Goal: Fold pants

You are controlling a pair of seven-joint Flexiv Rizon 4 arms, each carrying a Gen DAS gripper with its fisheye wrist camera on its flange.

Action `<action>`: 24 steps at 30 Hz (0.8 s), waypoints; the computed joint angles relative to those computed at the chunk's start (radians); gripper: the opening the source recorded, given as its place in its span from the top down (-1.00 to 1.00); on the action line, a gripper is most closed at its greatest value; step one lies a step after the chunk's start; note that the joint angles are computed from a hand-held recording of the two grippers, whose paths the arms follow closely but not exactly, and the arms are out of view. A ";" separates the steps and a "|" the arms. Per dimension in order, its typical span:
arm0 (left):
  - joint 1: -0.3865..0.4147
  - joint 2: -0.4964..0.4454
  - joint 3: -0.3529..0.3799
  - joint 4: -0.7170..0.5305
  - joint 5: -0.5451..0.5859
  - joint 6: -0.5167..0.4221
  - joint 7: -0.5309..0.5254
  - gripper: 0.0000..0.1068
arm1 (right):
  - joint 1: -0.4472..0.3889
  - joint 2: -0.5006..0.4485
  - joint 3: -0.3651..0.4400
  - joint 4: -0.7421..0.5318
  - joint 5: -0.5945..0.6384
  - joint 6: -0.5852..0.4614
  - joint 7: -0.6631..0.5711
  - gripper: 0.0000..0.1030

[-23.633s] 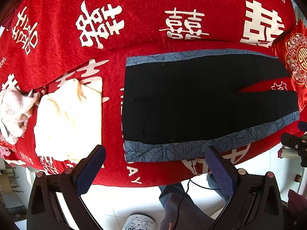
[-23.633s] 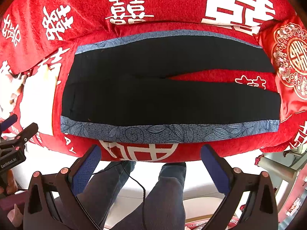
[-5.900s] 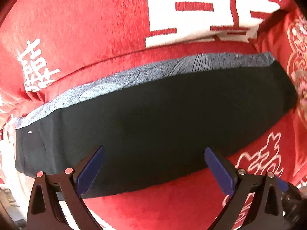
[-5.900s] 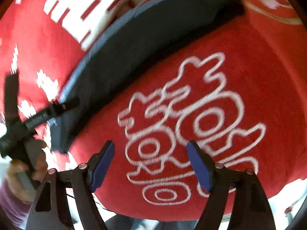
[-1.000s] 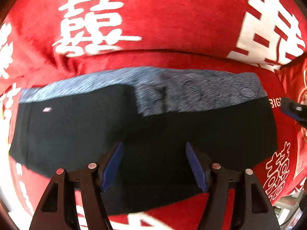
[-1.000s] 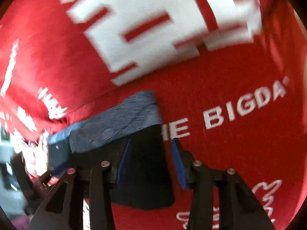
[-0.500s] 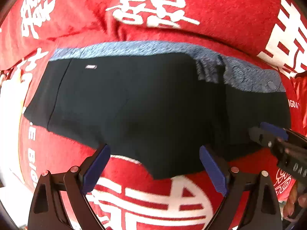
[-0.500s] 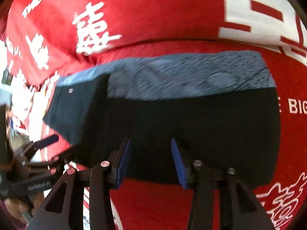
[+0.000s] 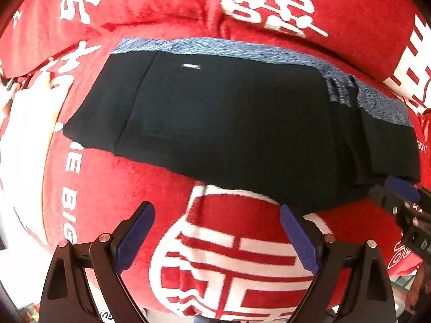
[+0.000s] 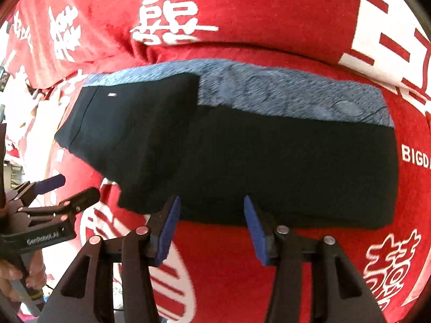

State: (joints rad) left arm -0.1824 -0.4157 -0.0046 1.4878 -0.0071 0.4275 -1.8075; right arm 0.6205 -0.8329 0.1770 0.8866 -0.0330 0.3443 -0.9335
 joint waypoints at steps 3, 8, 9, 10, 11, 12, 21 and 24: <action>0.017 0.014 0.004 0.026 -0.017 0.012 0.011 -0.77 | 0.023 -0.002 -0.001 -0.012 -0.008 -0.032 0.023 -0.13; 0.040 0.037 0.009 0.072 -0.035 0.037 0.025 -0.77 | 0.047 -0.011 0.006 -0.038 0.000 -0.073 0.052 -0.27; 0.046 0.040 0.011 0.081 -0.040 0.041 0.028 -0.77 | 0.052 -0.015 0.008 -0.046 0.001 -0.086 0.054 -0.29; 0.052 0.042 0.012 0.091 -0.047 0.045 0.030 -0.77 | 0.056 -0.020 0.008 -0.056 0.002 -0.096 0.056 -0.31; 0.055 0.046 0.012 0.100 -0.053 0.045 0.028 -0.77 | 0.060 -0.024 0.007 -0.064 0.002 -0.104 0.057 -0.35; 0.060 0.050 0.012 0.112 -0.062 0.044 0.028 -0.77 | 0.064 -0.029 0.008 -0.074 0.004 -0.113 0.058 -0.37; 0.114 0.068 0.018 0.198 -0.146 0.071 0.054 -0.77 | 0.098 -0.098 0.012 -0.200 0.029 -0.210 0.040 -0.52; 0.132 0.068 0.021 0.217 -0.174 0.107 0.050 -0.77 | 0.108 -0.128 0.010 -0.255 0.038 -0.243 0.028 -0.52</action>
